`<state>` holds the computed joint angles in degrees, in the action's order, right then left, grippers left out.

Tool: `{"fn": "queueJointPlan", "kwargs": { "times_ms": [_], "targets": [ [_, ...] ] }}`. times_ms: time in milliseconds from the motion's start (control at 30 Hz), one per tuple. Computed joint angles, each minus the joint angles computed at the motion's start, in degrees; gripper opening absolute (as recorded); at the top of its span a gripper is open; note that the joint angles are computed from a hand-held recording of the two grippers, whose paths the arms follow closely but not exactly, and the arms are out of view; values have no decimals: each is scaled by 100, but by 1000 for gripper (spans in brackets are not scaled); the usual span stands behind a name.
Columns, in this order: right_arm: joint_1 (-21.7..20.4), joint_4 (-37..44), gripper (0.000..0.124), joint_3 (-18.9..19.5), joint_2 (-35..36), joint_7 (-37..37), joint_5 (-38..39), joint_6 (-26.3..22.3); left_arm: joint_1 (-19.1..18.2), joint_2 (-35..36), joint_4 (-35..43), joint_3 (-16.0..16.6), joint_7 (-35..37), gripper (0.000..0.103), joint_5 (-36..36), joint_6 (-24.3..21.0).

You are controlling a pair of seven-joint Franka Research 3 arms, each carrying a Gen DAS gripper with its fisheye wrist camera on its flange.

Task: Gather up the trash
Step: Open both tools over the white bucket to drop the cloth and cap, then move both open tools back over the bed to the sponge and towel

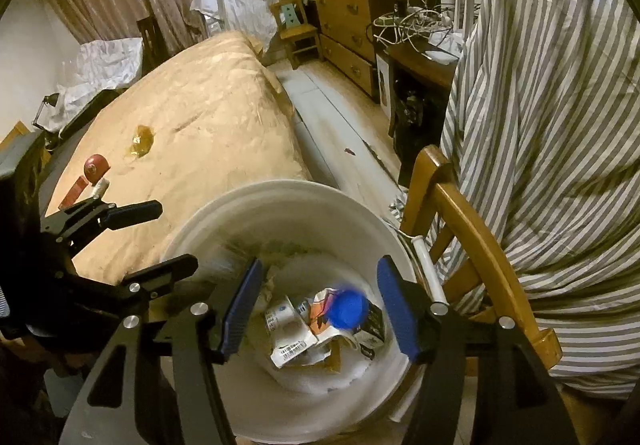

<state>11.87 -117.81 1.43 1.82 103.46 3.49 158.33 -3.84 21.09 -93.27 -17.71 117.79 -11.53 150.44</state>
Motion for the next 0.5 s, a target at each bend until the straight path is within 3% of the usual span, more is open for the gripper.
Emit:
{"fn": "queueJointPlan", "kwargs": {
  "times_ms": [500],
  "targets": [
    [65, -135, 62, 59, -130, 52, -53, 268, 131, -250, -328, 19, 51, 73, -139, 270]
  ]
}}
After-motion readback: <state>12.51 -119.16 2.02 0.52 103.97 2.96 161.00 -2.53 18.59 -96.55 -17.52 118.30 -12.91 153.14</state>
